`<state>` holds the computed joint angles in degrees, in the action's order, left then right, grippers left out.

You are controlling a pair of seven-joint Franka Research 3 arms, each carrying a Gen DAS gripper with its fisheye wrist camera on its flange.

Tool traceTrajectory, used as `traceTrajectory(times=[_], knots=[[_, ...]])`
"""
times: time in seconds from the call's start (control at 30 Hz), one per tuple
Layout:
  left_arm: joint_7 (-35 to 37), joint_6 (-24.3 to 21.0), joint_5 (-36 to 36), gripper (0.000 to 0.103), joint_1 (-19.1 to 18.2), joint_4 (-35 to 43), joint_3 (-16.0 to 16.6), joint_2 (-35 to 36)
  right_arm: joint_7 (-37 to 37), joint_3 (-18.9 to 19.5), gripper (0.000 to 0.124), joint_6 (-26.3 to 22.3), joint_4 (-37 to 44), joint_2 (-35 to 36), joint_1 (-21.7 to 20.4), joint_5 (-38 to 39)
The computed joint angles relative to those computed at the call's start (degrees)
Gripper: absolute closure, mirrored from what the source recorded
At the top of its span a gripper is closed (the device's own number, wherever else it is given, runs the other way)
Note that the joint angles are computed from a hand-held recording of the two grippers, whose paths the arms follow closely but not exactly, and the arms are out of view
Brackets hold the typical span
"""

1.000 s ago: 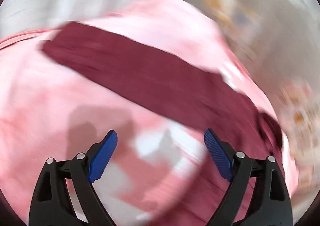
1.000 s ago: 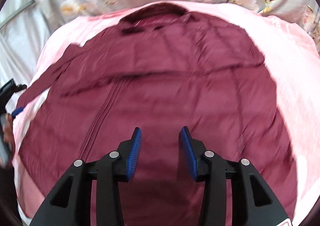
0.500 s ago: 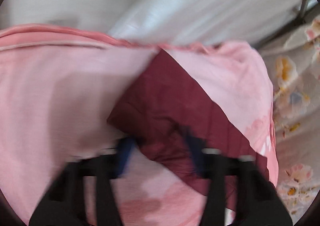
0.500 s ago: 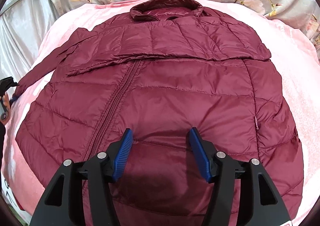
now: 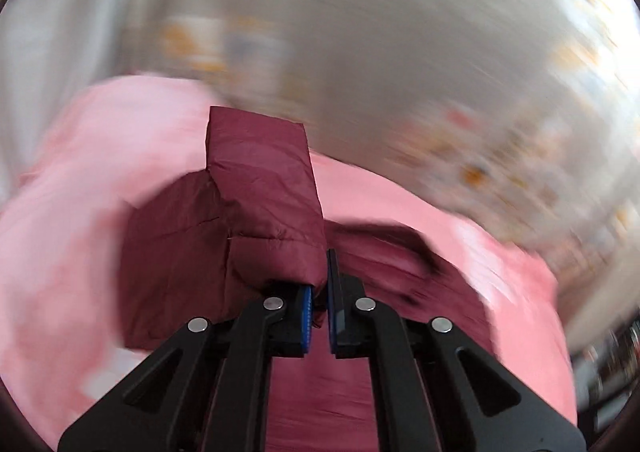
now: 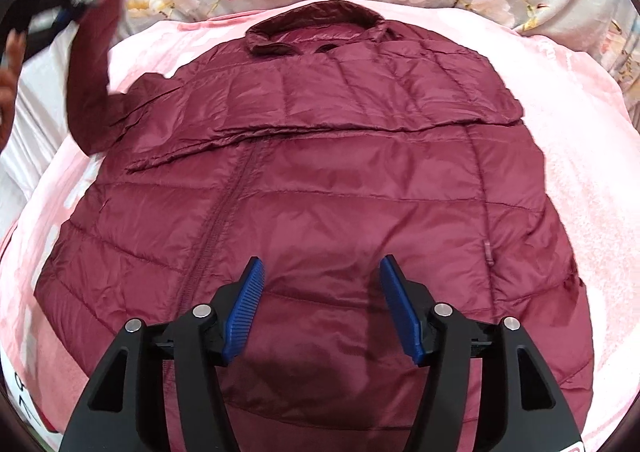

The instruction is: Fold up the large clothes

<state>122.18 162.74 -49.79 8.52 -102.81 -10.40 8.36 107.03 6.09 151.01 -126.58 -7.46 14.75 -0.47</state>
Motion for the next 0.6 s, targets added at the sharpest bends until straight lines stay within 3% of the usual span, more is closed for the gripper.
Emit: traceTrajectory(times=[0.13, 0.17, 0.2, 0.27, 0.37, 0.43, 0.53, 0.6], knots=[[0.94, -3.91, -0.38, 0.094, -4.89, -2.02, -3.56, 0.78, 1.78, -0.52, 0.062, -0.27, -1.52, -1.48, -1.42, -1.41], [-0.9, -4.4, 0.91, 0.084, -6.26, -2.76, -3.87, 1.47, 2.24, -0.7, 0.062, -0.46, -1.95, -1.91, -1.9, -1.64], [-1.22, -4.79, 0.83, 0.064, -6.66, -3.07, -4.11, 1.86, 2.61, -0.89, 0.062, -0.62, -2.38, -2.39, -2.39, -1.8], [-0.11, -5.81, -3.52, 0.043, -6.5, -4.87, -5.21, 2.03, 2.76, -1.23, 0.062, -0.69, -3.0, -3.14, -3.2, -1.76], [5.51, -8.59, -16.19, 0.037, -4.17, -7.76, -4.96, 0.71, 2.77, -1.66, 0.061, -0.09, -3.53, -4.02, -4.48, -1.54], [7.6, -9.71, -21.3, 0.032, -3.3, -9.44, -2.81, -0.61, 2.07, -1.92, 0.06, 0.63, -2.54, -3.26, -4.72, -0.45], [5.35, -5.71, -21.65, 0.031, -3.2, -11.75, 0.78, -1.52, -1.14, -2.69, 0.056, 2.56, 0.88, -0.09, -4.07, 3.41], [2.84, -6.19, -21.71, 0.031, -1.82, -11.4, 2.57, -0.29, -2.52, -2.81, 0.054, 3.61, 3.73, 2.71, -3.58, 5.45]])
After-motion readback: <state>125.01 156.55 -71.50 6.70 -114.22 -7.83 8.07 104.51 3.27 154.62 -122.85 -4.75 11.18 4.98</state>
